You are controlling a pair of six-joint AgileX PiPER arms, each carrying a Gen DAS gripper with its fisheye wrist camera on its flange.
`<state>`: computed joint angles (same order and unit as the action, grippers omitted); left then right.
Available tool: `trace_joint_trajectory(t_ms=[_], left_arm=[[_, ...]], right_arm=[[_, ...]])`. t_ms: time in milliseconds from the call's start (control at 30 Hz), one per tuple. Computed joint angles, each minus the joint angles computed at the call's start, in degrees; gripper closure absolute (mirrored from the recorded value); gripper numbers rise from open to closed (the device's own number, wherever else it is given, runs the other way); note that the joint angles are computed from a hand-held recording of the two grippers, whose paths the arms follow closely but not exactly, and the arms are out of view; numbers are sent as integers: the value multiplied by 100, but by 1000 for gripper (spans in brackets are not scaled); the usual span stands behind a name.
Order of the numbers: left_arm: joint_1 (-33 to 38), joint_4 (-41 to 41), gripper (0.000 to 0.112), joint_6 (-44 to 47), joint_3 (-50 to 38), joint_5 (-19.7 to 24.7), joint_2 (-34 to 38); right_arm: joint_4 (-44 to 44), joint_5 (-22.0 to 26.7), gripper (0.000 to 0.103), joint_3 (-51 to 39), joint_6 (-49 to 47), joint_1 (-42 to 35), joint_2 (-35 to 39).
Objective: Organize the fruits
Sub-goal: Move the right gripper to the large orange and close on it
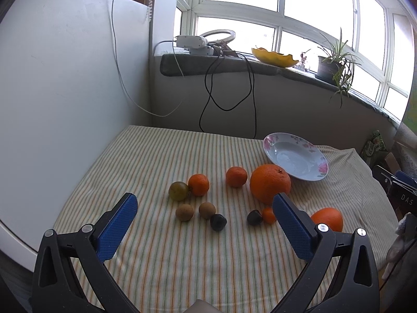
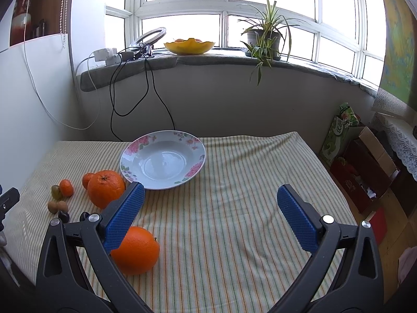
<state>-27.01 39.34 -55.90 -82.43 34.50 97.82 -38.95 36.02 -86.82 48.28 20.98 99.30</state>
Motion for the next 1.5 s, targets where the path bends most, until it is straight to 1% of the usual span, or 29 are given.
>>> trace_joint_trajectory(t_ms=[100,167,233,367,500,600,733,767,867,933,967,1000,1033,1067,1200,1333,1400,1500], left_arm=[[16,-141,10,139,66,-196,7],[4,-224,10,247,44,-235,61],[-19,-290,10,339,13,-254,129],[-19,-795,10,826,-18,-456,235],[-62,-1410,10,1490,-84,-632,341],[-71,-2198,16,2295,-140,-771,401],[-82,-3374,24,3483,-287,-799,546],[-107,-3567,27,3683,-331,-775,588],[-158,-4132,34,4302,-439,-701,715],[-157,-4626,36,4772,-501,-613,789],[-155,-4838,38,4974,-539,-571,837],[-157,-5007,41,5147,-587,-516,881],[-165,-5129,46,5291,-637,-464,927],[-185,-5206,47,5387,-671,-451,976],[-130,-5793,47,5894,-796,-286,1127],[-44,-6345,47,6282,-925,-105,1278],[-18,-6466,47,6356,-985,-35,1339],[-16,-6506,47,6378,-1042,26,1412]], right_arm=[[236,-108,0,27,-190,-90,14],[478,-258,0,78,-346,-180,8],[975,-375,0,62,-739,-305,31],[1811,-510,0,35,-1519,-450,102],[3048,-516,0,-29,-2696,-634,221],[4101,-427,0,-72,-3686,-774,318],[5398,-178,0,-95,-4766,-1009,429],[5670,-108,0,-96,-4991,-1057,444],[6291,42,0,-67,-5590,-1157,476],[6748,242,0,-123,-6015,-1230,532],[6965,349,2,-150,-6192,-1267,567],[7107,441,3,-182,-6289,-1290,608],[7219,513,5,-214,-6373,-1302,652],[7330,595,8,-250,-6455,-1320,699],[7650,874,13,-421,-6679,-1344,897],[7626,1024,13,-591,-6676,-1267,1048],[7671,1101,14,-666,-6695,-1260,1126],[7672,1257,20,-830,-6638,-1251,1258]])
